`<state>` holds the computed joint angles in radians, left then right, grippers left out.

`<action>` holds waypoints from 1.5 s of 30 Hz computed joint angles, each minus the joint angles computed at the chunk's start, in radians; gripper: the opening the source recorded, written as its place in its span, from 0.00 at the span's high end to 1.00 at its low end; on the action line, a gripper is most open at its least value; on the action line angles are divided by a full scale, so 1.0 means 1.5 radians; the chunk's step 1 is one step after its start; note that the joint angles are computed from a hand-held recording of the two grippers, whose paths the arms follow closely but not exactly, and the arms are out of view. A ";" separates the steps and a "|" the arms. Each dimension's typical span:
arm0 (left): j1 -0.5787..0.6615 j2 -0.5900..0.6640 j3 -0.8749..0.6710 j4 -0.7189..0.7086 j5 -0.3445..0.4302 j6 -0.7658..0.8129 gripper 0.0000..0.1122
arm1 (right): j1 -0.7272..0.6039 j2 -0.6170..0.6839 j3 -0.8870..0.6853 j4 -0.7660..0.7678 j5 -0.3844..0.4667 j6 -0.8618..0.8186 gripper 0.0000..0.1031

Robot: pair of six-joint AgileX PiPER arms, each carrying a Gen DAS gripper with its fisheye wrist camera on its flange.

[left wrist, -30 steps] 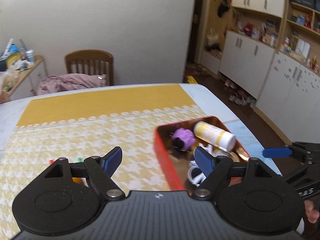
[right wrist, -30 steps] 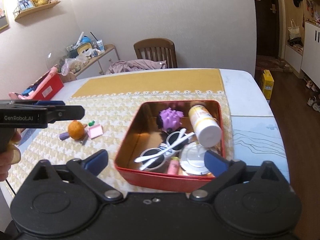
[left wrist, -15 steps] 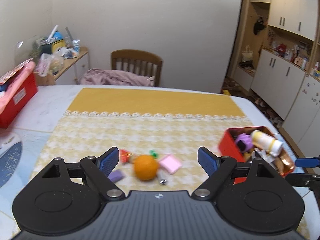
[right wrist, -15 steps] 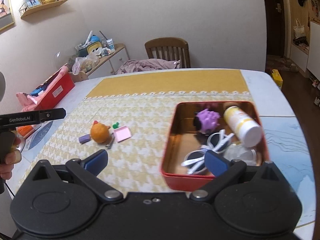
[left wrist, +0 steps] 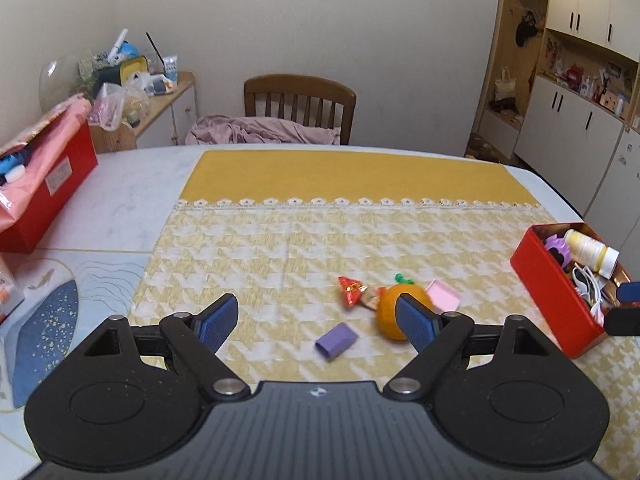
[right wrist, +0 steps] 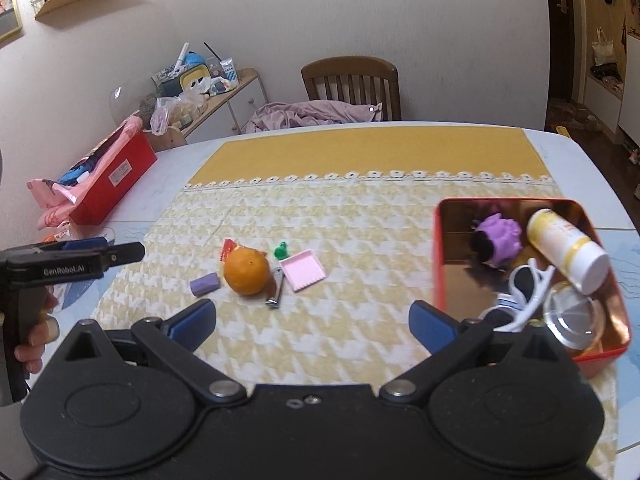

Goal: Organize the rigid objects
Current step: 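Move the left tool to the purple eraser while the right tool approaches the orange, then close the left gripper on the purple eraser while the right grips the orange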

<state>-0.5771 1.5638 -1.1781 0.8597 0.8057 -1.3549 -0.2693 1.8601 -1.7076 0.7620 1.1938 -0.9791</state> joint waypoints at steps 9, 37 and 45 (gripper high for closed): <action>0.086 -0.004 0.084 -0.005 -0.135 0.060 0.23 | 0.106 -0.015 0.044 -0.072 -0.101 0.094 0.01; 0.152 0.127 0.084 -0.003 -0.356 0.192 0.39 | 0.291 0.134 -0.086 -0.249 -0.161 0.274 0.27; 0.158 0.142 0.074 -0.044 -0.368 0.230 0.56 | 0.314 0.165 -0.116 -0.258 -0.152 0.275 0.34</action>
<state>-0.3405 1.7769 -1.0668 0.7936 0.2542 -1.0102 0.2012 2.1069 -1.8820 0.3746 0.9653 -0.5671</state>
